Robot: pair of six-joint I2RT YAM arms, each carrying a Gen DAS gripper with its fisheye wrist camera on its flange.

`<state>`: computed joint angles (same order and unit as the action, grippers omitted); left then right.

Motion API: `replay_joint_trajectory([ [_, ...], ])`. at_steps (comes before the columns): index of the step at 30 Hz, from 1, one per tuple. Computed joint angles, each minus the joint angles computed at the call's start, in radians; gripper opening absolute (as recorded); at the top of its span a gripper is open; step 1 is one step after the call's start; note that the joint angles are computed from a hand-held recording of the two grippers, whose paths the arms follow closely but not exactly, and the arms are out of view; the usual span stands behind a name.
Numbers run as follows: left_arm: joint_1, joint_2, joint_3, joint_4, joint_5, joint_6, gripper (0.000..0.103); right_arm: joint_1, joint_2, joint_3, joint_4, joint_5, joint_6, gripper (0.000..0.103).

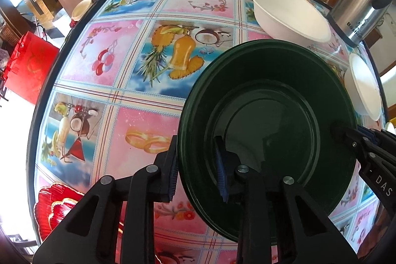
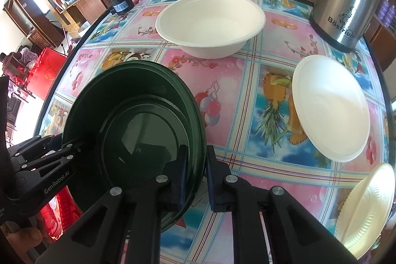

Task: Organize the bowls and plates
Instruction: 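Carry the green basin with both tools over the stacked red plates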

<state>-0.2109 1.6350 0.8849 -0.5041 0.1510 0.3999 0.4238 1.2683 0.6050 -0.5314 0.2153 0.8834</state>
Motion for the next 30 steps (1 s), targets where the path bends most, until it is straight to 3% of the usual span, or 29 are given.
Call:
replay_joint_trajectory([
  [5, 0.02, -0.008, 0.001, -0.034, 0.028, 0.015, 0.021, 0.007, -0.022, -0.007, -0.014, 0.005, 0.018, 0.012],
  [23, 0.08, -0.164, -0.019, -0.173, 0.111, 0.083, 0.021, 0.124, -0.121, 0.007, -0.151, 0.062, 0.16, 0.012],
  [30, 0.114, -0.195, -0.045, -0.199, 0.124, 0.126, 0.021, 0.192, -0.089, 0.033, -0.172, 0.083, 0.22, 0.011],
])
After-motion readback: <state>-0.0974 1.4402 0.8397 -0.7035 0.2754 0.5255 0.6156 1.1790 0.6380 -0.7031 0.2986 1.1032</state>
